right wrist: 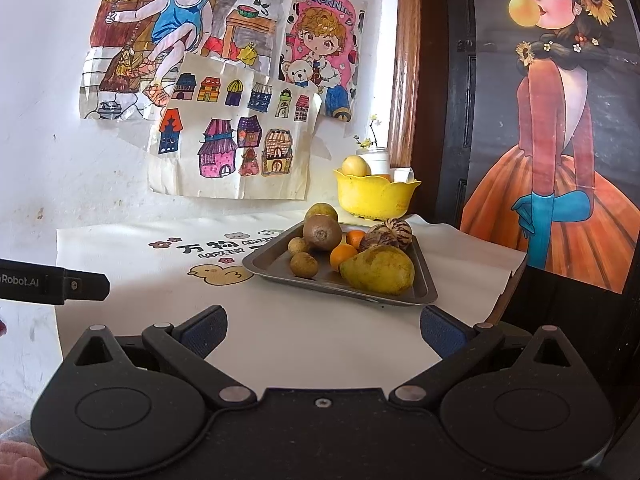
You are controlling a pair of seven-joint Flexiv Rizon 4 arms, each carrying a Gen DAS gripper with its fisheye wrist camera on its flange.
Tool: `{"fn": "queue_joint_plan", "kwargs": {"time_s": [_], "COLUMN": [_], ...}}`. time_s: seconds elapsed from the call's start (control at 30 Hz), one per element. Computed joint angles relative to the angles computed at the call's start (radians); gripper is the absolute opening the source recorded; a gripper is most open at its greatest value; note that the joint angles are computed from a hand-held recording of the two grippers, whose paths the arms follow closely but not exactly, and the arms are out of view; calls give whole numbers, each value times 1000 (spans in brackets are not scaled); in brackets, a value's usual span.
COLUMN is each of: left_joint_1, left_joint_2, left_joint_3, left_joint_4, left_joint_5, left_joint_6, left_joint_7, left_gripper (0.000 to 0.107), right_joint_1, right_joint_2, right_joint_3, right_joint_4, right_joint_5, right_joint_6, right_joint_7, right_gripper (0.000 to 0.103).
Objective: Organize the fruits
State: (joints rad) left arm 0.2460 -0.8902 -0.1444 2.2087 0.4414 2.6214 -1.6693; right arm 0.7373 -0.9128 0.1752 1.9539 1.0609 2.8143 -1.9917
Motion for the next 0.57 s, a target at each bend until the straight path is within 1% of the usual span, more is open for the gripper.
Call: {"fn": "queue_joint_plan", "kwargs": {"time_s": [0.33,0.57], "left_joint_1": [-18,-21], "left_joint_2": [19,16], "left_joint_3": [10,12], "left_joint_4": [22,24], "left_joint_5": [-38,-42], "left_joint_6": [1,5], "left_joint_7": [-2,2], "left_gripper": [103,103], "right_joint_1": [0,1], "right_joint_2": [-2,-4], "right_joint_3": [1,0], "right_joint_4": [-1,2], "right_joint_5": [-1,-6], "right_joint_6": [-1,1], "right_joint_7": [-2,1], "right_gripper": [102,102]}}
